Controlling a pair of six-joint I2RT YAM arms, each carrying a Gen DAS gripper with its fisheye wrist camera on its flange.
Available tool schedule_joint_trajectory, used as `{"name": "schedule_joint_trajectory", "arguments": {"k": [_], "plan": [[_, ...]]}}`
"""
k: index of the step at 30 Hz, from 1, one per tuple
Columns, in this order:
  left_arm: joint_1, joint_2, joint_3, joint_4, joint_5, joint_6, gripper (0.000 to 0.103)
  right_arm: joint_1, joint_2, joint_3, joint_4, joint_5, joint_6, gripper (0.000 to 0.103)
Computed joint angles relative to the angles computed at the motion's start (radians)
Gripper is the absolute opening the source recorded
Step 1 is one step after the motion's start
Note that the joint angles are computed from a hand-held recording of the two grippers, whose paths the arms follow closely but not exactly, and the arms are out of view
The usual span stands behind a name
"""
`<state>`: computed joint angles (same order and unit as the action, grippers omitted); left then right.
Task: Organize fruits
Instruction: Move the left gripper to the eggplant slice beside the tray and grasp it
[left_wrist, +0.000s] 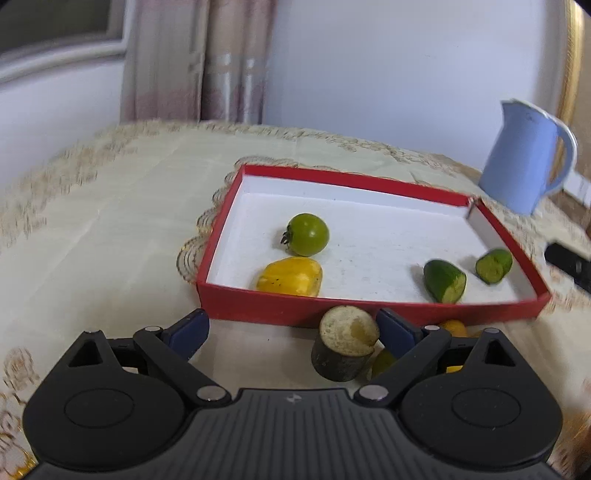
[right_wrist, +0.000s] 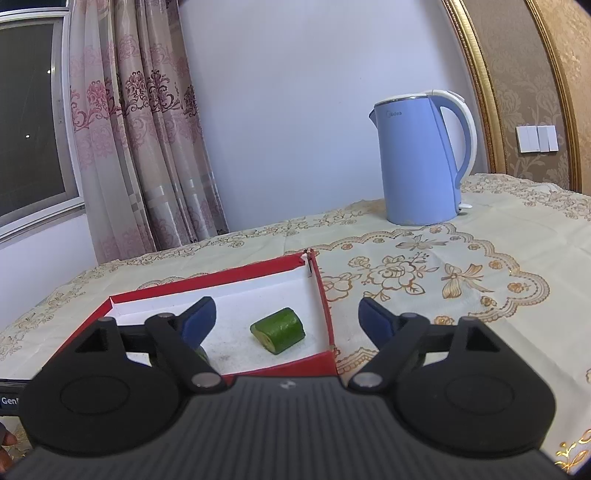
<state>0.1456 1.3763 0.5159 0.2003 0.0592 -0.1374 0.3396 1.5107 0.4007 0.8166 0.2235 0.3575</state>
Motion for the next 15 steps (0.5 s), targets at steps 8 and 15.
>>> {"name": "schedule_joint_trajectory", "arguments": {"k": [8, 15], "plan": [[-0.057, 0.022, 0.038, -0.058, -0.088, 0.009, 0.097, 0.003, 0.001, 0.005, -0.009, 0.002, -0.004, 0.084], [-0.043, -0.015, 0.026, -0.086, -0.055, 0.029, 0.084, 0.007, 0.002, 0.004, -0.003, 0.008, -0.002, 0.085]]}}
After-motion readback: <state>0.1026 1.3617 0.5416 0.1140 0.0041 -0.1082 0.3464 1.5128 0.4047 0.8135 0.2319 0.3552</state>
